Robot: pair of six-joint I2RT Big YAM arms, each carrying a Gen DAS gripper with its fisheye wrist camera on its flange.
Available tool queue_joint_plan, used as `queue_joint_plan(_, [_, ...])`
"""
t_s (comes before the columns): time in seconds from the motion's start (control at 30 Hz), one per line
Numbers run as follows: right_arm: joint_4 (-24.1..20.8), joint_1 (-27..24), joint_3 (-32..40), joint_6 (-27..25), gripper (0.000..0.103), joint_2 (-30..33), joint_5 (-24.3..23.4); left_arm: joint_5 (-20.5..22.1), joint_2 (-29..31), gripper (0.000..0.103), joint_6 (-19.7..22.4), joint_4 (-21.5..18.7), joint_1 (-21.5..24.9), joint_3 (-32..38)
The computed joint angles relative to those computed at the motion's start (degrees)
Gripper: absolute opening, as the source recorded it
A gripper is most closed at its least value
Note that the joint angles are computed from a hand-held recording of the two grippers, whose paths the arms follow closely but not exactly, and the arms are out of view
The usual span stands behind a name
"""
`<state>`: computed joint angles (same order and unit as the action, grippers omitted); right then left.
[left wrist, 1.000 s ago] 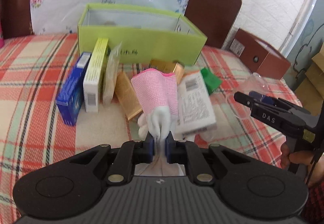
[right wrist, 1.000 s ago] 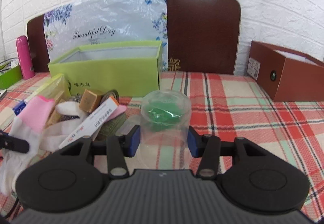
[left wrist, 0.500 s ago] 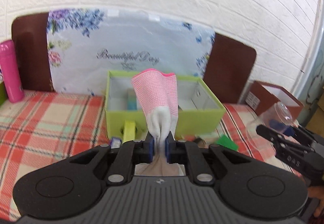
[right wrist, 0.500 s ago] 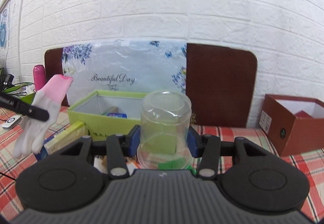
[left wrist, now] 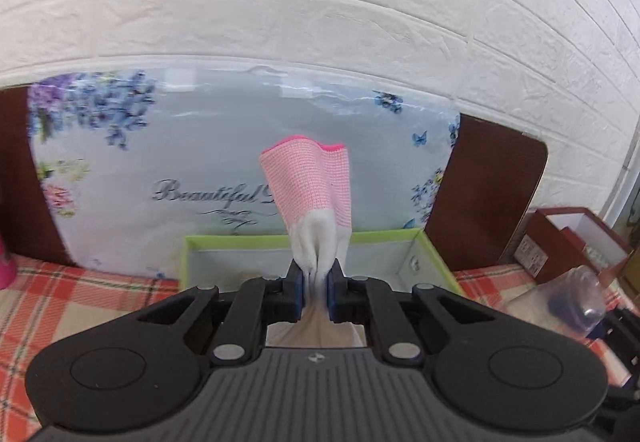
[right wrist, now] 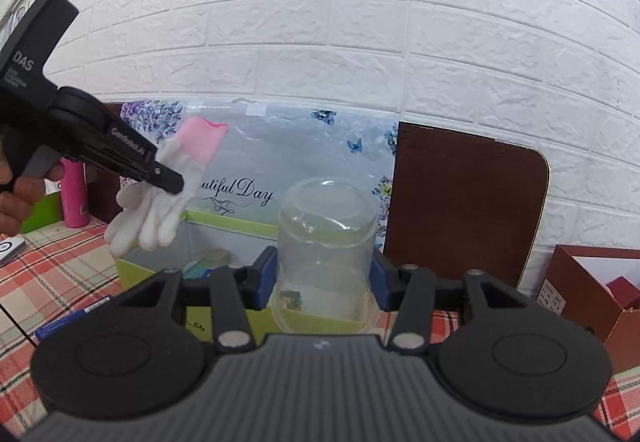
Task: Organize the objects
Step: 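Carry the glove into the lime-green box while right tool places the clear cup there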
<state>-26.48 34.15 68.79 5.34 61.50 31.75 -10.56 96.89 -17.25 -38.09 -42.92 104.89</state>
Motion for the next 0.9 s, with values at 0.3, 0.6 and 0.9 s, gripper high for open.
queue_joint_plan(0.3, [3.1,-5.9,2.8,-4.6,0.047,6.5,-4.7,4.6,12.5,0.01,-2.6,-2.9,0.1,14.7])
queue_joint_plan(0.6, [2.8,-8.4,3.9,-8.6,0.06,11.1,-6.8,6.1,16.8,0.032,-3.6,-3.1,1.0,16.9])
queue_joint_plan(0.9, [5.8,-5.6,1.1,-9.5,0.095,11.0,-1.3,3.1,12.0,0.082,-3.0,2.2,1.1,8.7])
